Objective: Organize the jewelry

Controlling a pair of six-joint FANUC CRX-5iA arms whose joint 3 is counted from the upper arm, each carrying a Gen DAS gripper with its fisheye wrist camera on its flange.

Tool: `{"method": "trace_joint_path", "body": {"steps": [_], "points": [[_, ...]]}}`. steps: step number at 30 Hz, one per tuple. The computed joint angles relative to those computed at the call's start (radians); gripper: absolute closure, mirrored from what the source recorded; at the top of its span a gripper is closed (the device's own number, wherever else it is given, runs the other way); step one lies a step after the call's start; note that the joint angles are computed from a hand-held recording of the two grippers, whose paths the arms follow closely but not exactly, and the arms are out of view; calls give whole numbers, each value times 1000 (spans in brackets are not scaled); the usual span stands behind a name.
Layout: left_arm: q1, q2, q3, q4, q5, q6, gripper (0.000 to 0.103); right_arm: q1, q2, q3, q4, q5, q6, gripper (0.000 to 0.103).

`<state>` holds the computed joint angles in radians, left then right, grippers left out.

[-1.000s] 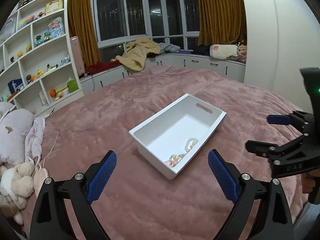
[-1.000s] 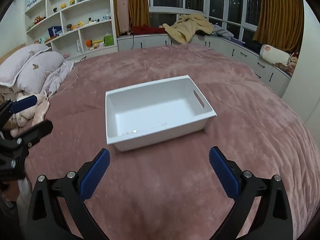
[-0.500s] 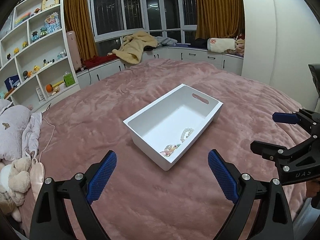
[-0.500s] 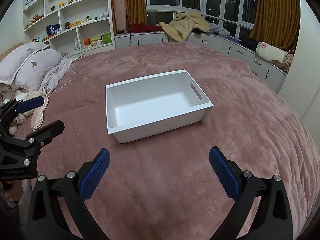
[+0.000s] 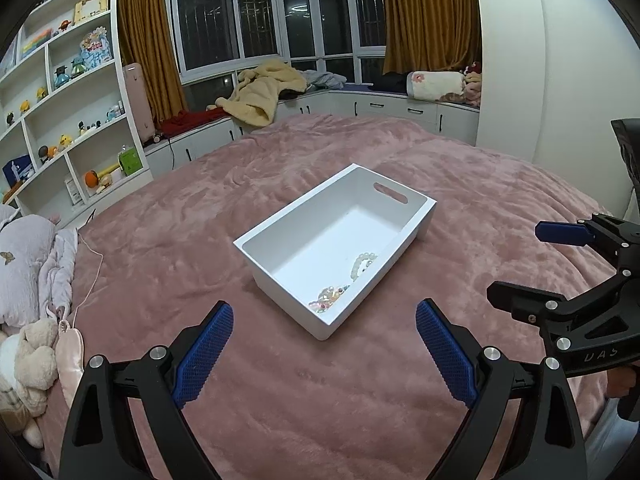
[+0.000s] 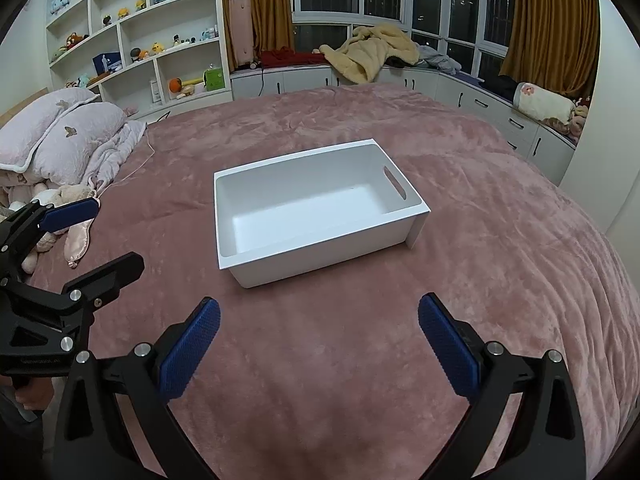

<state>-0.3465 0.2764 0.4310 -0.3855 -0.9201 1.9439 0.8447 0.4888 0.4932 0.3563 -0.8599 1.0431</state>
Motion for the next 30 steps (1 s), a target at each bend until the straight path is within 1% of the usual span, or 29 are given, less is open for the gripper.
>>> {"method": "trace_joint_path", "body": {"steps": [8, 21, 30], "points": [[8, 2, 5, 25, -9, -15, 9, 1, 2, 3, -7, 0, 7, 5], [9, 5, 7, 10, -14, 2, 9, 0, -5, -10, -3, 8, 0, 5], [19, -1, 1, 14, -13, -9, 9, -4, -7, -14, -8, 11, 5, 5]]}}
